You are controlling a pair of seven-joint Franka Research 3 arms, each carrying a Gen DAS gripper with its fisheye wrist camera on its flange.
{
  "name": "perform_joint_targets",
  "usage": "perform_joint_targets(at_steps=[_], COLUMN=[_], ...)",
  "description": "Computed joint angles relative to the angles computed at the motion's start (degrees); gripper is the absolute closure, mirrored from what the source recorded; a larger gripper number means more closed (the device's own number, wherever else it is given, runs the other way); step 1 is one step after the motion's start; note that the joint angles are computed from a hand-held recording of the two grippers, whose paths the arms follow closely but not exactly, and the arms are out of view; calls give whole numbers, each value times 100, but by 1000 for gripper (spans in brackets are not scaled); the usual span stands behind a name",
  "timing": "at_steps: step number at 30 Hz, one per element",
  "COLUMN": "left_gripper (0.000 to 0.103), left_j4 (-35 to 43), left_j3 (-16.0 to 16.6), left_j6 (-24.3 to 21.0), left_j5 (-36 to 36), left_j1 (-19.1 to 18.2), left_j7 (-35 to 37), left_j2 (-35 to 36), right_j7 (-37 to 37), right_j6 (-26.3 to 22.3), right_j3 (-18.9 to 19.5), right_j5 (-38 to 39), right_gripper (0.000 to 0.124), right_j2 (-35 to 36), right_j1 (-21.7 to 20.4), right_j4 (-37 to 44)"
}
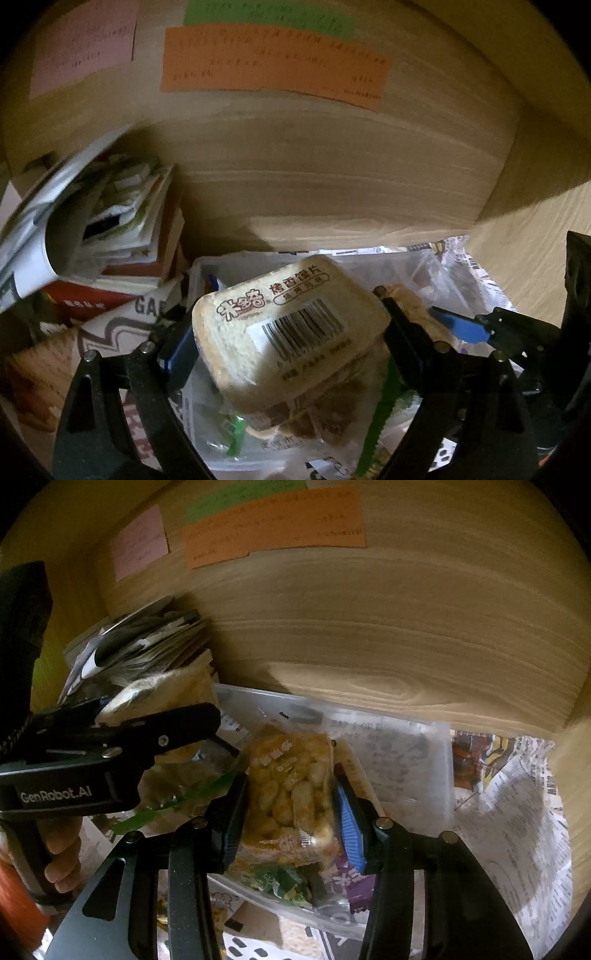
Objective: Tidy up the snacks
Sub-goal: 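Lower the bread pack and peanut candy pack into the clear box and open both grippers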
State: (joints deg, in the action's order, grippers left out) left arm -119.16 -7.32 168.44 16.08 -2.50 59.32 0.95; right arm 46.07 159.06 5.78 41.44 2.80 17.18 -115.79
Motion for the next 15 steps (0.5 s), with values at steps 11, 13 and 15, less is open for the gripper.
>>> perform_joint_targets(at_steps=[11,13,15], left_gripper=[6,4,3], left_j4=[-459,-575,-678], left_j3=[-136,-182,-235], left_j6=[225,244,245], left_j5=[1697,1859,1928], left_j1=[216,253,270], left_j7=[-1307,-1433,-1505], left_j2=[-653,-811,-933], right_j7=[-175,-242,-293], right_j6=[373,488,535], right_j3=[-78,-115,-165], right_j5=[244,297,347], right_gripper=[58,56,55], right_j2=[-430,-567,-688], right_j1=[50,69,90], right_j4=[-362,-503,-616])
